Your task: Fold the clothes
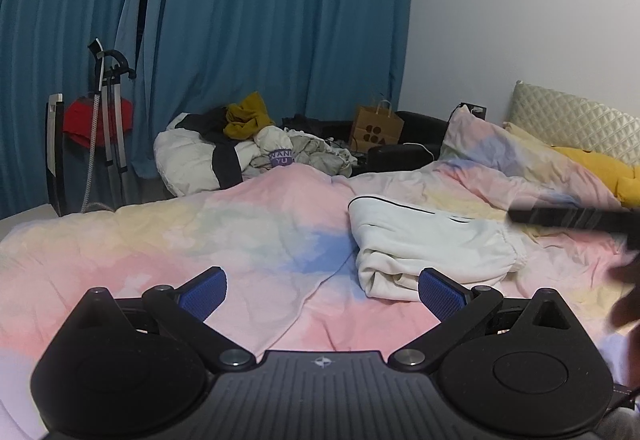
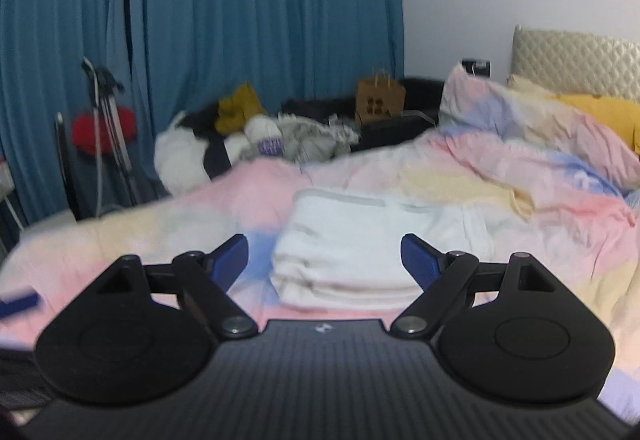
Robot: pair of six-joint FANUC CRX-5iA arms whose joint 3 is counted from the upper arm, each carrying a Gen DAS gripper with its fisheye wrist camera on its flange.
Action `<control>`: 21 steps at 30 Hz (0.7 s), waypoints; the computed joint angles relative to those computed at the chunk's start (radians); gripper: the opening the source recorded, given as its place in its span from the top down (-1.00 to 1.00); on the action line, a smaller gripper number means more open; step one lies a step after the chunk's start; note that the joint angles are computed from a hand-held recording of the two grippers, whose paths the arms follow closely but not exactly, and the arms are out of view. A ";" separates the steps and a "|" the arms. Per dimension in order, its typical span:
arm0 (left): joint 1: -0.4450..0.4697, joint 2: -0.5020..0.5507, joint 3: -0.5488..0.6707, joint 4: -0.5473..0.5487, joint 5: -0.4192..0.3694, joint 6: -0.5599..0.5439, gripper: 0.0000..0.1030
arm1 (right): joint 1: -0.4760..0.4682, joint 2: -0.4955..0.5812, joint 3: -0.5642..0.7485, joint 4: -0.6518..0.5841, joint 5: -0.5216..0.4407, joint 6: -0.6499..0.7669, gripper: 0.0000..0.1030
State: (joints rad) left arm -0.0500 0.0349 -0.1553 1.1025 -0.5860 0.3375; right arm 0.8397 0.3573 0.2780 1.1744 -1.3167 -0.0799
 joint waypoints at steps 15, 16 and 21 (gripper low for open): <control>-0.005 0.003 0.000 -0.047 0.035 0.041 -1.00 | -0.041 0.040 -0.073 -0.070 0.034 -0.091 -0.64; -0.007 0.005 0.000 -0.046 0.036 0.039 -1.00 | -0.043 0.042 -0.072 -0.071 0.032 -0.088 -0.64; -0.017 0.007 -0.014 -0.023 0.050 0.007 -1.00 | -0.040 0.053 -0.071 -0.045 0.003 -0.080 -0.64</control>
State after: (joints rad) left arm -0.0673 0.0415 -0.1690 1.0790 -0.5361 0.3443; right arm 0.7992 0.4102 0.2065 1.1297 -1.3134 -0.1598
